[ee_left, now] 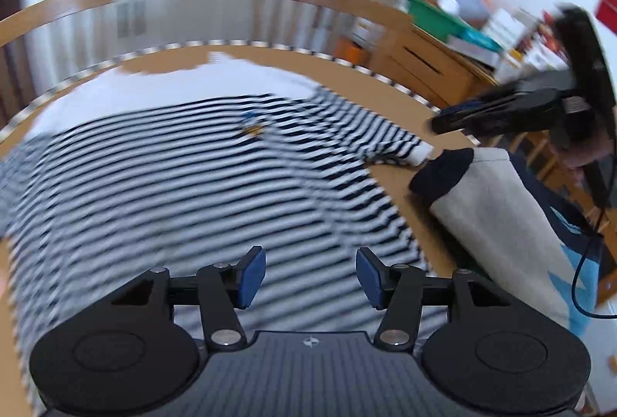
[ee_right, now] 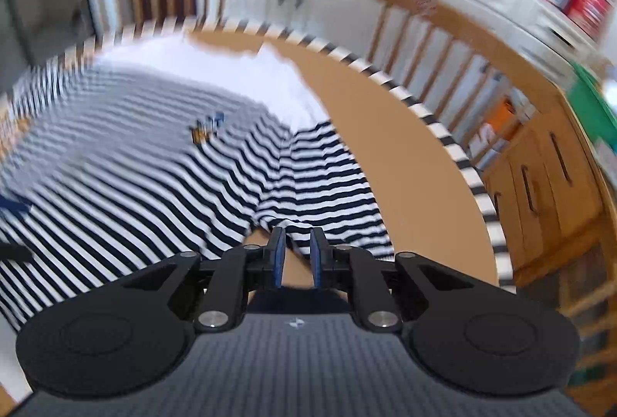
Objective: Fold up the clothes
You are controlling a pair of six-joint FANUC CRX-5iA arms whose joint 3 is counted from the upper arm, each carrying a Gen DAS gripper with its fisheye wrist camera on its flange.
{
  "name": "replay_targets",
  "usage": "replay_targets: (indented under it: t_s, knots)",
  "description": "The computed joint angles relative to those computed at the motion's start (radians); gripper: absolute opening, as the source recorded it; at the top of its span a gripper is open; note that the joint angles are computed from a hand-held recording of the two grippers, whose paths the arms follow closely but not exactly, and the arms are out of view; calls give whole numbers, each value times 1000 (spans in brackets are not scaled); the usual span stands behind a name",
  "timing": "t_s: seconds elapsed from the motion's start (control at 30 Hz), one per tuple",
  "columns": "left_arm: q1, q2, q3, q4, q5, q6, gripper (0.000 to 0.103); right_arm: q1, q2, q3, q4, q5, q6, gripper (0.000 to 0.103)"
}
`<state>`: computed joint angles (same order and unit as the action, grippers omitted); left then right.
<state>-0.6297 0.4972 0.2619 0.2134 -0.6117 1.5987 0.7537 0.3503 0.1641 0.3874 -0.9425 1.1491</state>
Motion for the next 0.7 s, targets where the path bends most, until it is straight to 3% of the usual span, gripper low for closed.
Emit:
replay_targets:
  t_s: [0.13,0.23,0.27,0.33,0.43,0.53,0.63,0.67,0.7]
  knots:
    - [-1,102,88,96,-21,-87,57,6,163,177,-25,-164,216,12]
    - [7,122,72,171,-18,-144,61,16,255,255,28,-271,293,10]
    - [11,119,58,185,-24,-150,61,9,274,291,2,-310,320,0]
    - [22,106,22,219,-28,-175,62,-20,294,375,-102,-380,355,0]
    - [41,57,-70,284,3,-227,67,-97,249,455,-307,-397,305,0]
    - [55,29,-121,323,20,-250,69,-141,231,498,-381,-396,265,1]
    - [66,8,-156,348,23,-268,70,-162,251,530,-350,-421,215,4]
    - [70,0,-165,350,21,-269,71,-183,262,562,-408,-459,219,8]
    - [73,-6,-172,349,18,-267,72,-214,276,607,-498,-512,232,21]
